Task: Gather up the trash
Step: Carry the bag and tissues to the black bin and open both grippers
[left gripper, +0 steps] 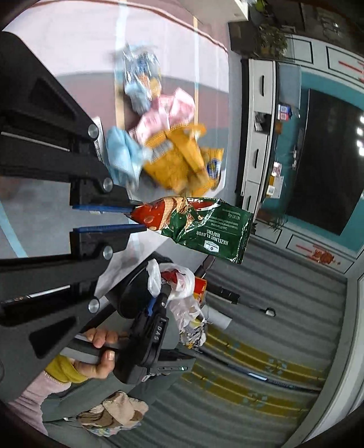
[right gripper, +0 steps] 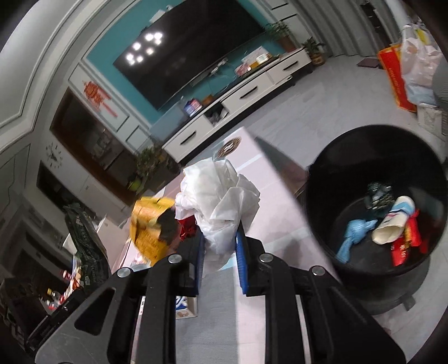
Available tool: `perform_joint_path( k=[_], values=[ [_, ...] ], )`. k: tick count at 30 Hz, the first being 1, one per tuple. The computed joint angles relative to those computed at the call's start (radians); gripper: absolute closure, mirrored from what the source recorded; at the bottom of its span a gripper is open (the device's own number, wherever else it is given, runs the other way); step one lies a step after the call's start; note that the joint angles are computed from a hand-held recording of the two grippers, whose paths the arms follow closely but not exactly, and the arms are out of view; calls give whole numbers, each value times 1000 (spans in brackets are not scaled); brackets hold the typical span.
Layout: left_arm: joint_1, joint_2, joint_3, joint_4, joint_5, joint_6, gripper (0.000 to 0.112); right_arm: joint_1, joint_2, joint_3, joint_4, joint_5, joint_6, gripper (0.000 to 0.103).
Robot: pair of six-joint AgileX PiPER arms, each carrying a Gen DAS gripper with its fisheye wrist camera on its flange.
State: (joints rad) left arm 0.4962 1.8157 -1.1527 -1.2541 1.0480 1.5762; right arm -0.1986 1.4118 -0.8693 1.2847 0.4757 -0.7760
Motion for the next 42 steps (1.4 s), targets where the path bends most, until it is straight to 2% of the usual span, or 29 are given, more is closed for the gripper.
perform_joint_path(
  k=[9,13,17,20,23,24,25,26,28,30,36,42],
  values=[
    [-316,-25,14,-24,-194,-66,103,-215,-48,29,-179,-15,101,82],
    [-460,4,-33,16,-268,-126,103,-324,-24,21,-203,55,101,82],
    [-592,63,-99,82,-346,-208,103,-376,-3,11,-236,64,124,82],
    [-658,115,-151,127,-379,-263,103,-404,26,1,-245,94,139,81],
    [-697,175,-213,179,-398,-329,103,-396,59,-21,-292,87,195,80],
    [-705,201,-244,198,-392,-361,102,-395,67,-29,-302,87,207,78],
    [-709,216,-257,200,-389,-373,102,-397,71,-30,-305,92,213,72],
    [-714,241,-289,220,-385,-411,98,-401,78,-34,-312,97,227,67],
    [-724,264,-322,245,-387,-449,93,-408,83,-35,-326,96,254,47],
    [-729,273,-338,262,-394,-461,73,-418,85,-34,-332,96,267,39],
    [-688,241,-278,209,-388,-401,45,-424,78,-30,-323,99,290,37],
    [-625,126,-107,169,-443,-283,29,-377,73,-31,-303,108,269,37]
  ],
)
